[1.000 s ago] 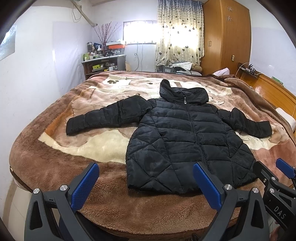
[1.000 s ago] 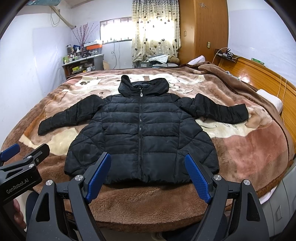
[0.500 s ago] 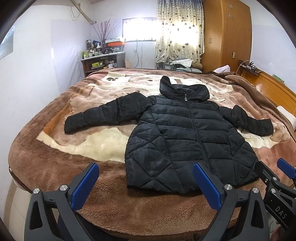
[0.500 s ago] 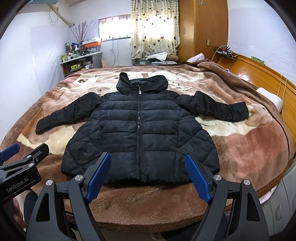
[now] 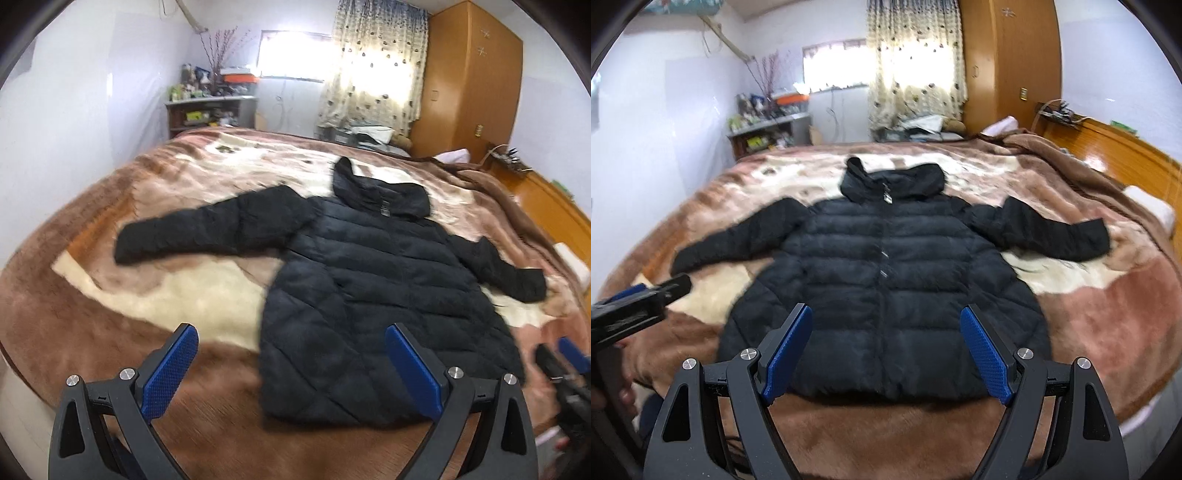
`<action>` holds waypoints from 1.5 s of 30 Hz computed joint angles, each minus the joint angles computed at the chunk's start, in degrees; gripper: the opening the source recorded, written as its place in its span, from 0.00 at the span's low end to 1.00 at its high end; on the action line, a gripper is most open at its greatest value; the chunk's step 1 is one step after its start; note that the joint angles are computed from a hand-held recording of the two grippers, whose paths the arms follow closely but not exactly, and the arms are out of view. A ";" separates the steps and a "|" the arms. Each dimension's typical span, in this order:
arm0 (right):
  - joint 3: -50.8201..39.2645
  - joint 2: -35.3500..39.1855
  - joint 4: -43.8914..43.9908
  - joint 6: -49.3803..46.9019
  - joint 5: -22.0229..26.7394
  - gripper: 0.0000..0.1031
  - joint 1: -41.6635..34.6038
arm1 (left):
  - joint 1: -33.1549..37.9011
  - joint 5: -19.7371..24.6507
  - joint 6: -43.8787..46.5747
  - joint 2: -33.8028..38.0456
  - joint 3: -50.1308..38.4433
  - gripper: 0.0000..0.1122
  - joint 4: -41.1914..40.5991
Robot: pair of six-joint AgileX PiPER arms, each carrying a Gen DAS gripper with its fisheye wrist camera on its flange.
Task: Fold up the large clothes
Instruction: 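Grasp the sleeve cuff nearest the left tool with the left tool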
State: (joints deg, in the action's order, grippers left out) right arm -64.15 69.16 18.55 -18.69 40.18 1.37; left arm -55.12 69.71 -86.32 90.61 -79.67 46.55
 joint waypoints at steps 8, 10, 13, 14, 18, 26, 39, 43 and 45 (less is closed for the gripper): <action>-7.86 11.87 6.56 -7.40 -2.04 0.80 3.35 | 29.78 -21.73 7.90 -3.60 11.51 0.91 -12.07; -9.94 15.47 7.15 -6.54 -3.13 0.80 4.34 | 37.65 -26.90 11.39 -1.90 12.19 0.91 -17.44; -12.54 19.91 5.62 -4.69 -5.44 0.80 6.29 | 47.08 -33.33 15.79 3.30 11.34 0.91 -22.93; -13.79 21.63 4.48 -3.59 -6.13 0.80 7.14 | 49.01 -34.23 16.30 4.94 10.88 0.91 -23.21; -17.30 26.20 4.52 -3.28 -6.59 0.80 8.35 | 56.82 -38.29 20.51 13.34 6.71 0.91 -29.92; -23.78 33.86 1.09 -1.05 -6.19 0.80 11.74 | 63.94 -40.34 31.03 25.23 -3.44 0.89 -44.99; -26.95 36.46 0.33 0.50 -5.67 0.80 11.23 | 56.86 -36.11 19.97 27.45 -16.67 0.16 -23.46; -27.53 36.15 1.32 0.30 -5.49 0.80 9.26 | 50.07 -30.49 21.53 27.28 -24.01 0.16 -13.36; -28.16 36.18 1.87 0.44 -5.06 0.80 8.07 | 47.25 -27.06 26.09 29.40 -30.93 0.16 -12.57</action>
State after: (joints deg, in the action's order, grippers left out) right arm -92.31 105.34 20.42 -18.26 35.13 9.45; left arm -7.86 42.65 -60.24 120.01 -110.60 33.98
